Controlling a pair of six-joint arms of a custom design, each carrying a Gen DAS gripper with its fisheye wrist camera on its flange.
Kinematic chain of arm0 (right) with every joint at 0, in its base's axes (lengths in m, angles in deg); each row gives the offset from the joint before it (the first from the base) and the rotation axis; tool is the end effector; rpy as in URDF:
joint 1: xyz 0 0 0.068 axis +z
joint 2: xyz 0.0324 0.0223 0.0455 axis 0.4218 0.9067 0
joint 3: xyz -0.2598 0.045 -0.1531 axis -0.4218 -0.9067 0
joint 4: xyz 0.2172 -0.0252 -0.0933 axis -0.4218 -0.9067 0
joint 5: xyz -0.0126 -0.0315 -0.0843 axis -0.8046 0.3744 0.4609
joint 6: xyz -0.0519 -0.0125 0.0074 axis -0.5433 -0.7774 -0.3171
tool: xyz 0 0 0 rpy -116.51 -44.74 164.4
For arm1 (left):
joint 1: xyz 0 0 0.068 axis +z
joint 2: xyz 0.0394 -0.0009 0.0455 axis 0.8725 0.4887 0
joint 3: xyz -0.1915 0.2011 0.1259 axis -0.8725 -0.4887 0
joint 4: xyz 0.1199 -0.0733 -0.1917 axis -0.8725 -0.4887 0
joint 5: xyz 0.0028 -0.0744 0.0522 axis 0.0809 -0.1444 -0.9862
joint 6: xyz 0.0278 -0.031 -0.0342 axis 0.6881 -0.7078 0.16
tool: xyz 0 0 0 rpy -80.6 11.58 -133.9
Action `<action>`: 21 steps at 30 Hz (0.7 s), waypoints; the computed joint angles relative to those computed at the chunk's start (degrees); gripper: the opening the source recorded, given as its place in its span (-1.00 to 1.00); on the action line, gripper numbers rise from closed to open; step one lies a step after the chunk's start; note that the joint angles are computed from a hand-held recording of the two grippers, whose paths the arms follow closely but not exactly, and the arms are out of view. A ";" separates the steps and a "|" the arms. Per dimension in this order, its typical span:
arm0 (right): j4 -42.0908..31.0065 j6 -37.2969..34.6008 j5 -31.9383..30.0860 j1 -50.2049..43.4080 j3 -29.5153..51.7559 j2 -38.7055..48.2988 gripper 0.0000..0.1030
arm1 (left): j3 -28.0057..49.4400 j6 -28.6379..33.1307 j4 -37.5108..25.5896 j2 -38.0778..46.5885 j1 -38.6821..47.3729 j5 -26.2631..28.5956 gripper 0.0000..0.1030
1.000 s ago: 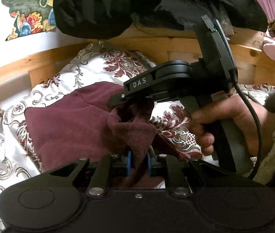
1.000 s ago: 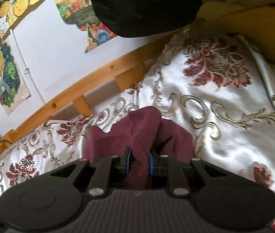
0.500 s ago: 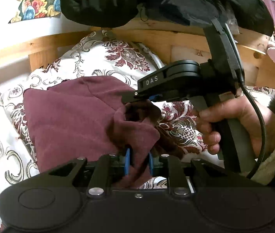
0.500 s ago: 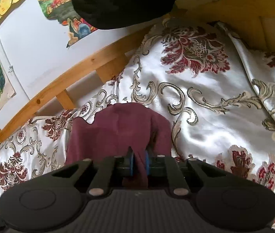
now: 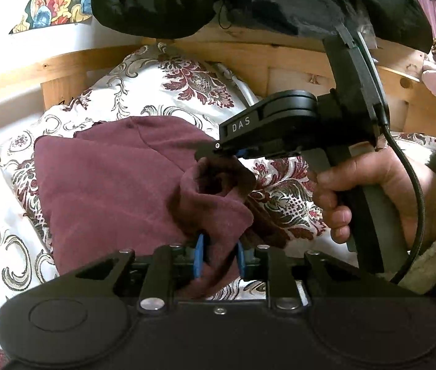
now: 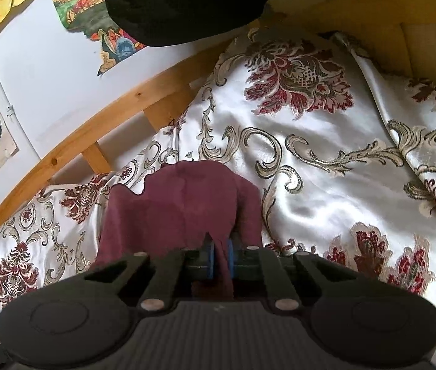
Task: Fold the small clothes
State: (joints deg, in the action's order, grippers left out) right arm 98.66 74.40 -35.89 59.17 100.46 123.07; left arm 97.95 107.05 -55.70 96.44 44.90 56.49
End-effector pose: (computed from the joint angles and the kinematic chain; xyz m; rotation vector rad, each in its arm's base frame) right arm 0.2293 0.1324 0.1758 0.6814 2.0565 0.2311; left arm 0.3538 -0.1250 0.1076 1.1891 1.8601 -0.7021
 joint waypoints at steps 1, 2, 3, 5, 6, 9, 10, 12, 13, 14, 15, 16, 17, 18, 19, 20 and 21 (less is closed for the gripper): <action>-0.55 0.09 0.03 0.01 0.16 -0.06 -0.77 | -0.11 -0.83 0.21 -0.15 0.33 0.88 -0.45; -1.12 0.21 0.16 0.10 0.36 -0.15 -0.74 | 0.02 -1.59 0.10 -0.26 0.74 1.94 -0.42; -1.72 0.26 0.33 0.22 0.56 -0.26 -0.72 | 0.04 -2.72 0.16 -0.42 1.20 3.12 -0.31; -3.37 0.49 0.99 0.56 1.00 -0.64 -0.56 | 0.02 -4.25 -0.20 -0.89 1.96 5.04 -0.05; -4.11 0.65 1.29 0.69 1.12 -0.96 -0.51 | 0.16 -4.92 -0.55 -1.12 2.28 6.04 0.09; -6.39 1.61 2.62 1.37 1.16 -2.28 -0.27 | -0.72 -7.20 0.54 -2.03 3.62 9.66 0.41; -7.36 2.26 3.19 1.62 1.21 -2.75 0.00 | -1.42 -8.29 1.65 -2.43 4.12 10.65 0.56; -7.80 3.58 4.78 2.59 0.63 -3.78 0.38 | -3.67 -12.22 6.35 -3.26 5.30 11.69 0.77; -7.89 4.05 5.46 3.12 0.37 -4.31 0.54 | -4.99 -15.02 9.59 -3.61 5.94 11.72 0.88; -8.32 4.53 6.30 3.88 0.36 -4.83 0.68 | -6.18 -18.00 13.00 -3.79 6.64 11.67 0.93; -8.49 4.71 6.97 4.55 0.29 -5.29 0.74 | -7.21 -20.92 16.44 -3.80 7.31 11.33 0.97; -8.72 4.75 7.72 5.39 0.45 -5.59 0.83 | -7.89 -23.27 18.99 -3.84 7.89 10.54 0.98; -9.24 4.67 8.50 6.39 0.81 -5.75 0.90 | -8.63 -25.97 21.71 -3.89 8.34 8.79 0.98; -10.14 4.51 9.21 7.41 1.47 -5.72 0.93 | -8.96 -28.50 23.64 -3.87 8.58 6.64 0.98; -11.15 4.32 9.84 8.35 2.38 -5.53 0.99 | -9.13 -30.90 24.94 -3.82 8.88 4.45 0.98; -11.86 3.76 10.43 9.45 3.10 -5.44 0.99 | -8.98 -33.44 25.39 -3.79 9.21 2.01 0.98; -12.71 3.09 10.93 10.58 4.03 -5.19 0.99 | -8.15 -35.24 24.25 -3.72 9.46 -0.20 0.98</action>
